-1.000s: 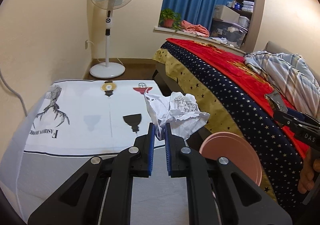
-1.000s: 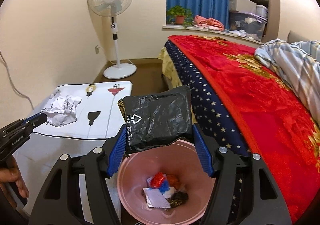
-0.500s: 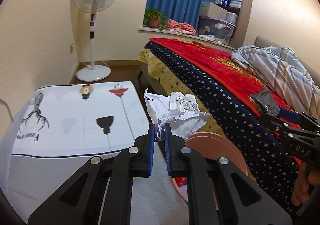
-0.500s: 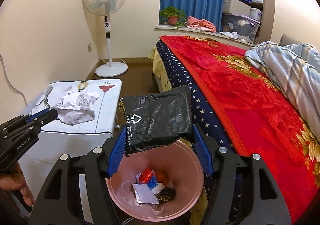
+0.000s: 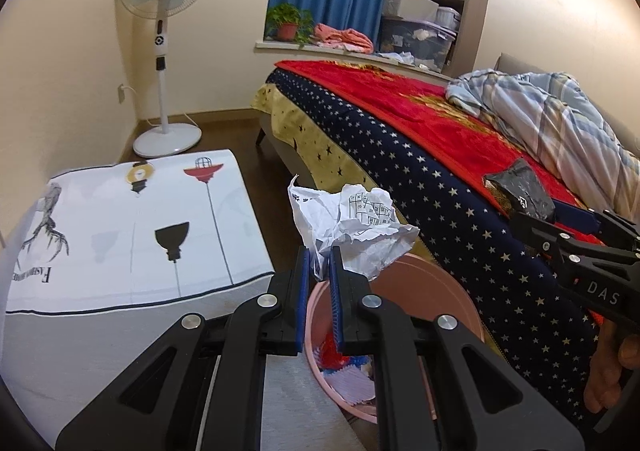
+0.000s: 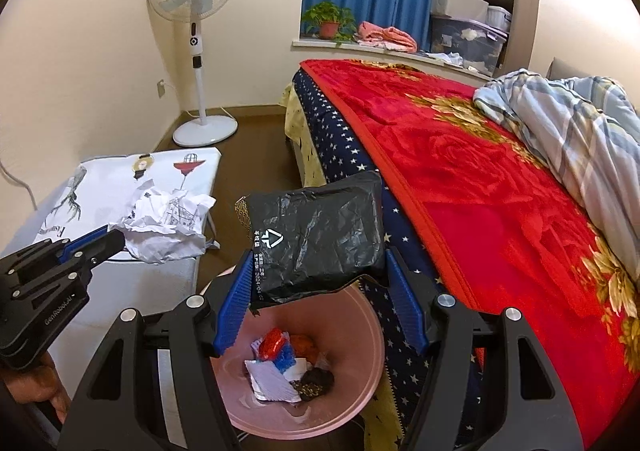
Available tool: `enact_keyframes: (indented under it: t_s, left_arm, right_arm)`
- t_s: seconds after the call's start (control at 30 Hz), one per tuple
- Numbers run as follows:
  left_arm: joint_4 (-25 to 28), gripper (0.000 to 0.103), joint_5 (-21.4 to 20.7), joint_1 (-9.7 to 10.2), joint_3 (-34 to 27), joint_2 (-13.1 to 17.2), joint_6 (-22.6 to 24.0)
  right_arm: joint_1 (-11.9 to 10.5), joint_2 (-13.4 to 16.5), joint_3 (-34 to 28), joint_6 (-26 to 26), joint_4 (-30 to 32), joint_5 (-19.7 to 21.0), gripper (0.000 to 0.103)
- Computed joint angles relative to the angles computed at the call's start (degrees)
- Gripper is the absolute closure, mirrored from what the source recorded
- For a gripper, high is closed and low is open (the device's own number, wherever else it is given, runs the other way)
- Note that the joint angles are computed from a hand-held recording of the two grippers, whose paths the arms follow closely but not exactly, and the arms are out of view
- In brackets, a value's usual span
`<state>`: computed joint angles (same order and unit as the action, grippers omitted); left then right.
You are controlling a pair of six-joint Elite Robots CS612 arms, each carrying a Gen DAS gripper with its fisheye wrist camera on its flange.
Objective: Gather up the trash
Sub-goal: 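Carry the black pouch and crumpled paper over the pink bin with both tools, then open both tools to drop the pouch and paper into the bin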
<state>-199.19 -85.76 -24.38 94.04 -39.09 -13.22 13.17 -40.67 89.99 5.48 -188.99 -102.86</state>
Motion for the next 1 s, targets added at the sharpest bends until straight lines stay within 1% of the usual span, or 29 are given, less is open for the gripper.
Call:
enact_keyframes:
  t_s: [0.27,0.5,1.0]
  left_arm:
    - [1.5,0.093,-1.0,-0.41,-1.0,0.7,0.8]
    - [1.8,0.093,-1.8,-0.42,-1.4,0.9,0.6]
    - [2.3,0.093,-2.4,-0.54,-1.4,0.9,1.0]
  right_arm:
    - [-0.1,0.2,-0.4,0.5,1.4,-0.8,0.039]
    - [-0.2,0.3,-0.7,1.1,2.5,-1.3,0.039]
    - [-0.1,0.3,-0.7,1.1,2.6,-1.6,0.038]
